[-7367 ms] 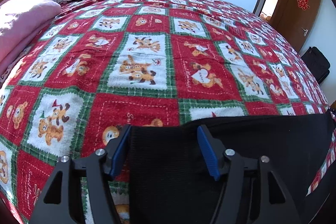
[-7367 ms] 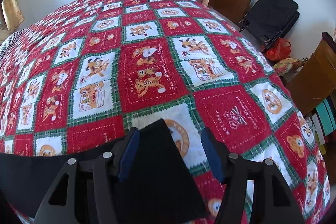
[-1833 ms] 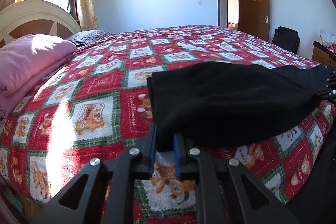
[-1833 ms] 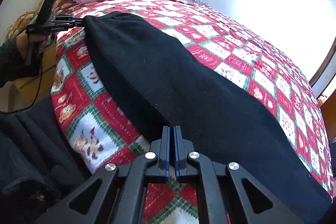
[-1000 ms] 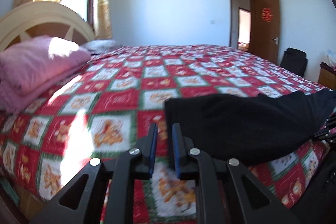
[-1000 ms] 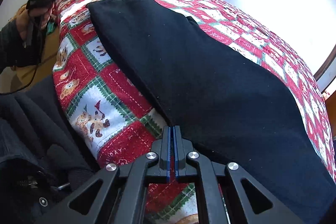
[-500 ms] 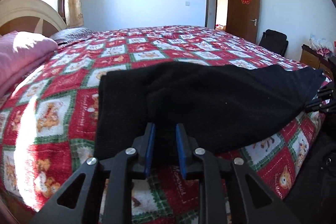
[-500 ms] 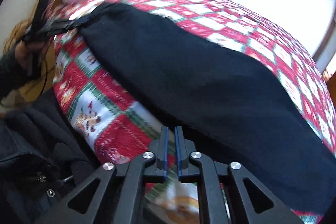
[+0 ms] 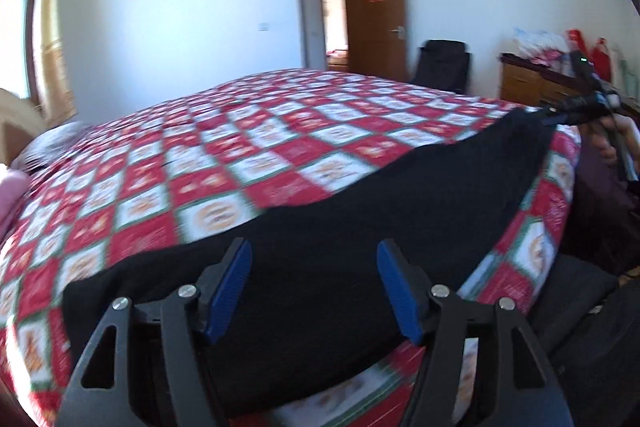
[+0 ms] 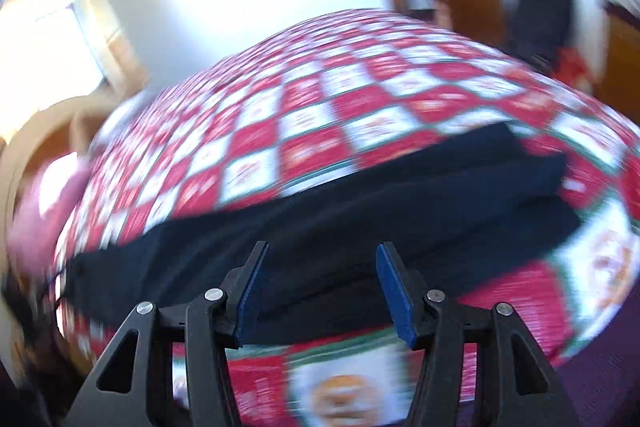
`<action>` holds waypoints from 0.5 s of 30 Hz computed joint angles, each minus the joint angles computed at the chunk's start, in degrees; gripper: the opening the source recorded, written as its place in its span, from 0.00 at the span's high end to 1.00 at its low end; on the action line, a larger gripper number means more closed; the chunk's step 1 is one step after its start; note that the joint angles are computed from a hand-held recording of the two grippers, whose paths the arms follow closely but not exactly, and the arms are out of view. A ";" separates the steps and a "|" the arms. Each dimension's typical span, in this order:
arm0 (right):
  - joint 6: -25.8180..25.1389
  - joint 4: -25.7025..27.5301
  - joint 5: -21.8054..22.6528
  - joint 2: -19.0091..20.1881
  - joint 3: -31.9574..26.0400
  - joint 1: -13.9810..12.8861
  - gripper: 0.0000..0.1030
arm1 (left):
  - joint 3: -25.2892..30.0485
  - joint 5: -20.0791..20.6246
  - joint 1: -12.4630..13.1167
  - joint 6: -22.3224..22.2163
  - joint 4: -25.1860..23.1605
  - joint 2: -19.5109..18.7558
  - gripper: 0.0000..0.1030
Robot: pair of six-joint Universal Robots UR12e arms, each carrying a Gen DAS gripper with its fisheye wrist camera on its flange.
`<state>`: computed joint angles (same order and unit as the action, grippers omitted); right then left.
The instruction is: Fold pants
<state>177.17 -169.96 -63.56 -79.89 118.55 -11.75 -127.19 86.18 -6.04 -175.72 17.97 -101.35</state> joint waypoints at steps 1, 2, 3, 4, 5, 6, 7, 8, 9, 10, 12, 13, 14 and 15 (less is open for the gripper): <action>1.89 -0.72 0.04 0.00 0.08 -0.90 0.46 | 1.47 -2.07 -0.59 0.56 -0.83 -0.80 0.34; 3.34 -1.41 0.01 0.06 0.14 -1.57 0.46 | 2.62 -3.74 -1.18 1.34 -1.75 -1.38 0.35; 4.40 -1.93 -0.21 0.06 0.26 -1.94 0.46 | 3.76 -5.05 -1.81 2.24 -2.80 -1.95 0.41; 5.51 -2.35 -0.55 0.10 0.36 -2.29 0.46 | 4.91 -6.38 -2.40 3.26 -4.32 -2.49 0.45; 6.30 -2.50 -0.70 0.20 0.38 -2.58 0.46 | 6.40 -7.83 -3.25 4.85 -6.34 -3.23 0.48; 6.75 -2.60 -0.46 0.44 0.27 -2.97 0.46 | 7.36 -8.22 -4.01 6.05 -7.48 -3.76 0.52; 7.22 -2.95 -0.17 0.55 0.43 -3.30 0.46 | 8.28 -8.54 -4.80 7.22 -8.78 -4.23 0.57; 7.20 -2.98 0.50 0.60 0.50 -4.11 0.46 | 9.46 -9.08 -5.84 8.64 -10.75 -4.84 0.58; 7.59 -3.20 0.85 0.80 0.49 -4.60 0.46 | 10.28 -9.28 -6.51 9.56 -12.07 -5.33 0.60; 8.01 -3.41 1.08 1.05 0.41 -4.94 0.46 | 11.17 -9.36 -7.28 10.64 -13.55 -5.90 0.61; 9.02 -3.43 2.49 1.70 0.08 -5.90 0.46 | 12.24 -7.97 -8.60 12.81 -16.05 -6.53 0.62; 9.80 -3.51 3.30 2.03 -0.10 -6.29 0.46 | 12.76 -6.90 -9.26 13.77 -17.04 -6.98 0.67; 10.58 -3.64 3.83 2.36 -0.31 -6.64 0.46 | 13.33 -5.81 -9.77 14.61 -18.59 -7.46 0.71; 11.00 -3.73 4.09 2.51 -0.38 -6.95 0.46 | 13.75 -4.93 -10.06 14.62 -19.73 -7.79 0.74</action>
<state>188.17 -173.69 -59.47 -77.37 118.17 -18.70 -113.44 81.24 -16.10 -161.10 -1.76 -109.15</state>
